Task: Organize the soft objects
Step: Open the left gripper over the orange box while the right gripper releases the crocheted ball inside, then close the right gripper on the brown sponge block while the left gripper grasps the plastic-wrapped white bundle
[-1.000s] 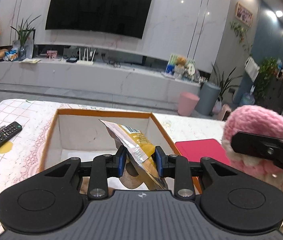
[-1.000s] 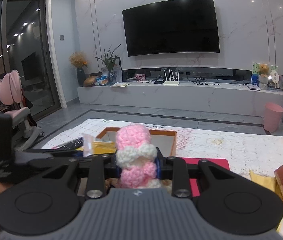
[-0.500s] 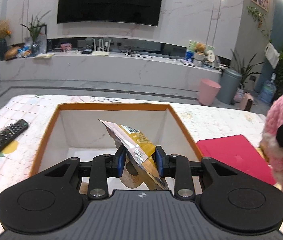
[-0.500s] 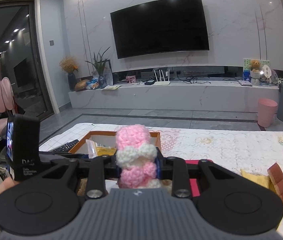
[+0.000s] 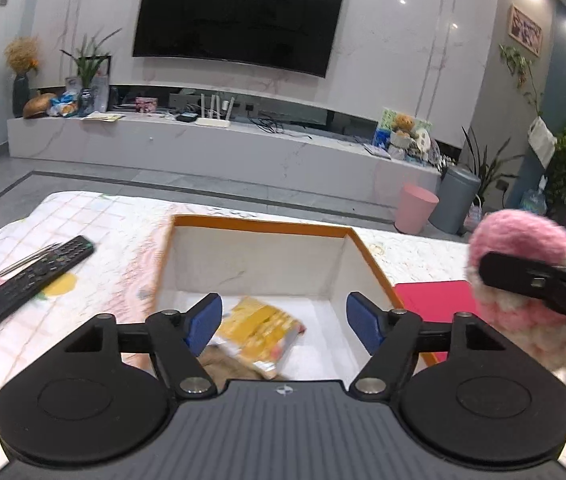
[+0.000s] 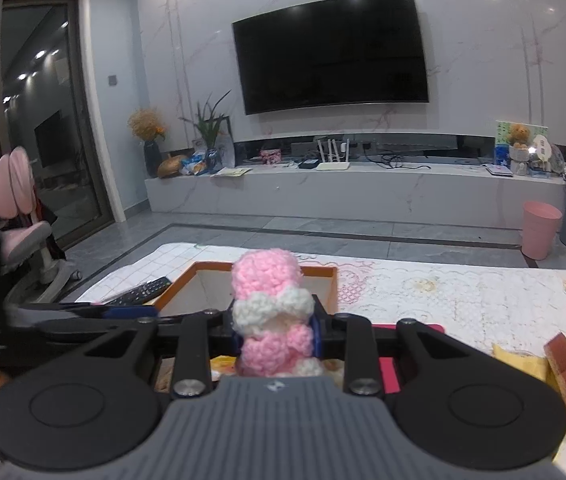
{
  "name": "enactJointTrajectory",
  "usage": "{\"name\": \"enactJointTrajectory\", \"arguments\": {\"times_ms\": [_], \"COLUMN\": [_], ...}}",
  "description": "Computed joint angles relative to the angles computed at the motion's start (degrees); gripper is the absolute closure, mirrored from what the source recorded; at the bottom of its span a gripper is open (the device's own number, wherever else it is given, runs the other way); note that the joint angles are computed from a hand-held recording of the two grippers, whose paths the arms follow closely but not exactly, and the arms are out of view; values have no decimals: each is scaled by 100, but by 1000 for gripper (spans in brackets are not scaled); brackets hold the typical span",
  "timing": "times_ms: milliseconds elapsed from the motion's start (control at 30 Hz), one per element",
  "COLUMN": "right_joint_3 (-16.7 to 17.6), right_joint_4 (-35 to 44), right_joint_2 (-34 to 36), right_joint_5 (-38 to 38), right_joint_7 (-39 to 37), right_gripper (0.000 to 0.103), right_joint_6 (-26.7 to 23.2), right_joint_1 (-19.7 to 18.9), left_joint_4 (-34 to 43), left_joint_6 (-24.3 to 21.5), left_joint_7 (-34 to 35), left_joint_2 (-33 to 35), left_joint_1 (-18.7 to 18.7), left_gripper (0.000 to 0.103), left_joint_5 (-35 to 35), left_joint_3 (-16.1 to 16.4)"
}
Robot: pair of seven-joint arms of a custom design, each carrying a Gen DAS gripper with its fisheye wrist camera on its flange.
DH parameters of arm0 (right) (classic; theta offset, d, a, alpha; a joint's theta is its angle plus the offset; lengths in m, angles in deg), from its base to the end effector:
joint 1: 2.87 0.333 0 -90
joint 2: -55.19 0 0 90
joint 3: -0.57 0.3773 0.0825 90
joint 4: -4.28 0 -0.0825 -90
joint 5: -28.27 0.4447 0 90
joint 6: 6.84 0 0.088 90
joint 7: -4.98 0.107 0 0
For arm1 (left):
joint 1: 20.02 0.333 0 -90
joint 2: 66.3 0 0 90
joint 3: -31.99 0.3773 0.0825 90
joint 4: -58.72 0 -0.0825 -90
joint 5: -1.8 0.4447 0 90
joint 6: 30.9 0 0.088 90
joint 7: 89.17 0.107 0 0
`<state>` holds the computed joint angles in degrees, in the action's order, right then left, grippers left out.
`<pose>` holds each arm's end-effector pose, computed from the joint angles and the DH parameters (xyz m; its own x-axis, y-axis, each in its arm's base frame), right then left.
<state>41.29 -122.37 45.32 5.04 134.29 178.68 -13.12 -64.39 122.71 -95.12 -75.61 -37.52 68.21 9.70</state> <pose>0.4767 0.3551 0.5982 0.4231 -0.8918 -0.1602 -0.4370 -0.0459 -0.8983 0.4293 -0.4097 0.5624 -0.0465 -0.9826 0.1797 -0.5222 -0.1295 -0.8429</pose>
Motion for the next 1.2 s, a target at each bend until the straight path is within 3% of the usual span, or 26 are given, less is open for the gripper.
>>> {"name": "enactJointTrajectory", "arguments": {"times_ms": [67,133,233,433,600,733,867,967,1133,1200], "right_joint_3": [189,622,932,543,132,-156,-545,-853,-1452,-1730], "right_joint_4": [182,457,1001,2029,2455,2458,2333,2209,1734,1496], "right_joint_2": [159,384,936,2033,2451,2464,2274,2085,1550,1284], "right_joint_5": [-201,-685,-1762,-2695,-2748,-2577,-2719,-2937,-3414,-3749], "right_joint_7": [-12,250,920,1106,930,862,1101,1328,2079,2466], "right_gripper": [74,74,73,73,73,63,55,43,25,23], "right_joint_6": [-114,-308,-841,-2319,-3005,-2990,-2817,-2567,-1736,-1448], "right_joint_1": [-111,-464,-547,446,1055,1286,1579,1790,2022,2083], "left_joint_4": [-202,-311,-416,-465,-524,-502,-464,-376,-131,9], "left_joint_6": [48,77,250,283,571,360,158,-125,-518,-548], "left_joint_7": [-92,-296,-663,-458,-98,-606,-820,-1051,-856,-825], "left_joint_2": [-235,-374,-475,-445,-417,-484,-530,-529,-433,-325], "left_joint_1": [42,149,357,459,430,585,539,453,156,28], "left_gripper": [17,16,16,16,12,12,12,12,12,12], "left_joint_5": [-65,-45,201,243,-53,401,734,1087,1089,1153], "left_joint_3": [52,11,-40,-76,12,-188,-237,-307,-346,-371]}}
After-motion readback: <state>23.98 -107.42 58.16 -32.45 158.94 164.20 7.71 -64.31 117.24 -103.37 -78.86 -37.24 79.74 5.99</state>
